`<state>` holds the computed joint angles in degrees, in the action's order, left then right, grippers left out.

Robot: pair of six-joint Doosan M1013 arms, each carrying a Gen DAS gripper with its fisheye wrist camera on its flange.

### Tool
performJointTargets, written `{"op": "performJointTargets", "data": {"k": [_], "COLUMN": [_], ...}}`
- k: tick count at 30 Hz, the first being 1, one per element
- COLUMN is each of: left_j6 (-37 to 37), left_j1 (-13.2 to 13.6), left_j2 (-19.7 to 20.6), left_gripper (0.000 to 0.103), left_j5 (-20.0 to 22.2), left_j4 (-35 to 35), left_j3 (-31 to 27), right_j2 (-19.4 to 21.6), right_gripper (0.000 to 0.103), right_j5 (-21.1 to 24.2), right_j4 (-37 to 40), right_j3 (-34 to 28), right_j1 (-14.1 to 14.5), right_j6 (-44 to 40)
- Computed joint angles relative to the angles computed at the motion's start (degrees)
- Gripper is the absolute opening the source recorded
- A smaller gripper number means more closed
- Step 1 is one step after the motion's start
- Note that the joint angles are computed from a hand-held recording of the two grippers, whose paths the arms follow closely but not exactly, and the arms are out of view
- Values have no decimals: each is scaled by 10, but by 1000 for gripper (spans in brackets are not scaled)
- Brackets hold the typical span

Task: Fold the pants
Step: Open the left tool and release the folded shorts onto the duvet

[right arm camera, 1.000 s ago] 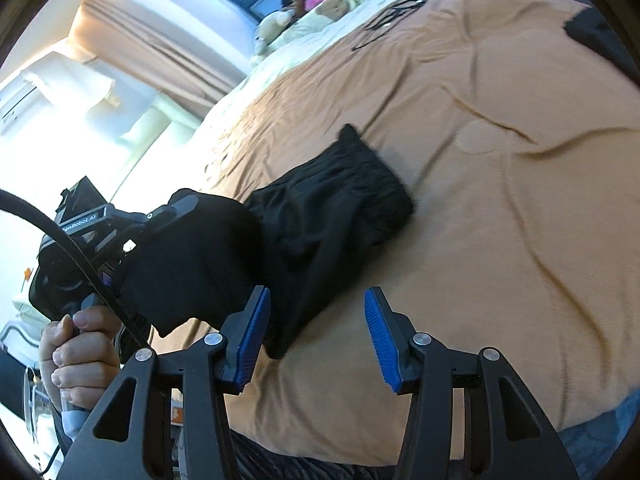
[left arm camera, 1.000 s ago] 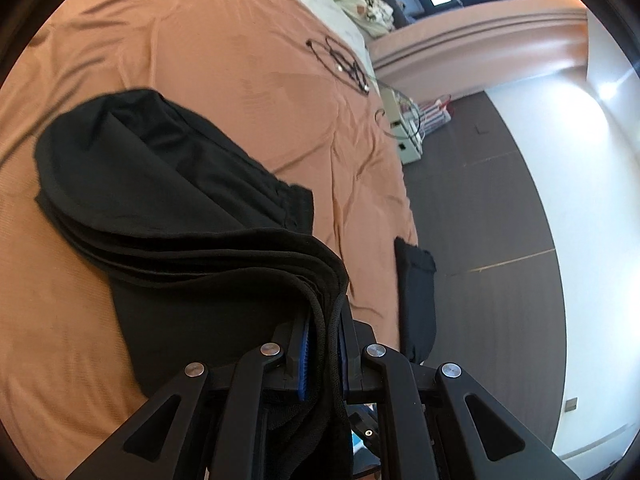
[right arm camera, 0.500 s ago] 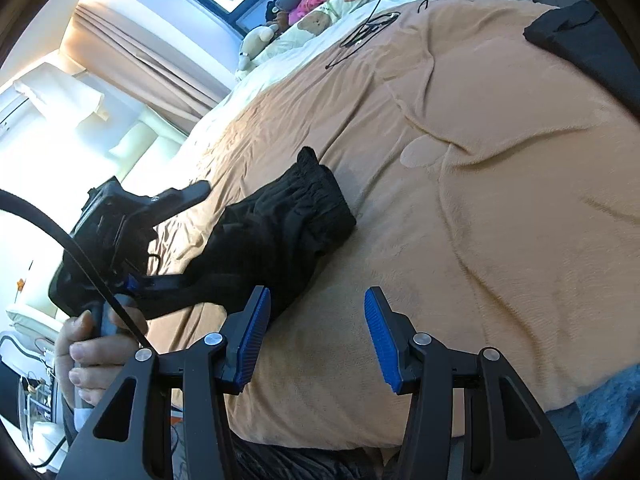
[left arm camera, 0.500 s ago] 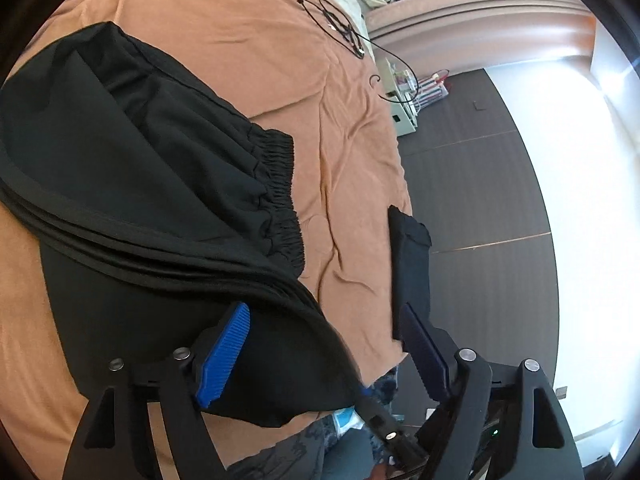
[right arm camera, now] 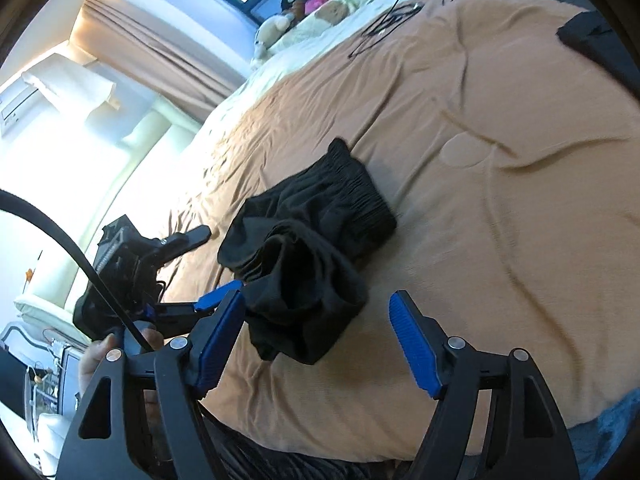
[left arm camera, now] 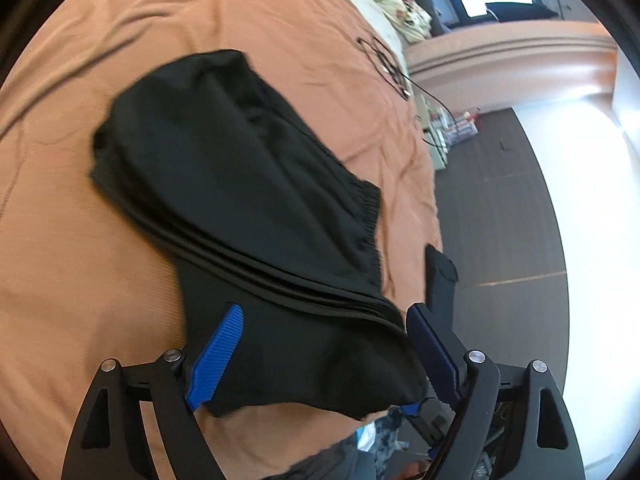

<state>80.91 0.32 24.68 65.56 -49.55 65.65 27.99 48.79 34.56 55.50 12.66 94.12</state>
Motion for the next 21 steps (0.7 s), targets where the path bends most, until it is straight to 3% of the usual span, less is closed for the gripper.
{"op": "performJointTargets", "data": {"k": [10,15,18,21], "left_j6": [-17,-21,-30,-73], "left_j1": [18,22,18,12], "left_j2": [9,17,15,0], "left_gripper": [85,85,83,74], "left_j5": [-18,-36,-62,-111], "left_j4": [5,-31,-16,54], "left_j3": [17,25,24,30], "right_j2": [41,54,54,53], "right_gripper": [73,73,73,73], "right_j5": [39,53,51,47], "right_j4": [-29,-48,-55,-97], "right_j3": [-64,-85,-86,-85], "right_j1": [10,14,15,21], "right_j6": [53,72,74,98]}}
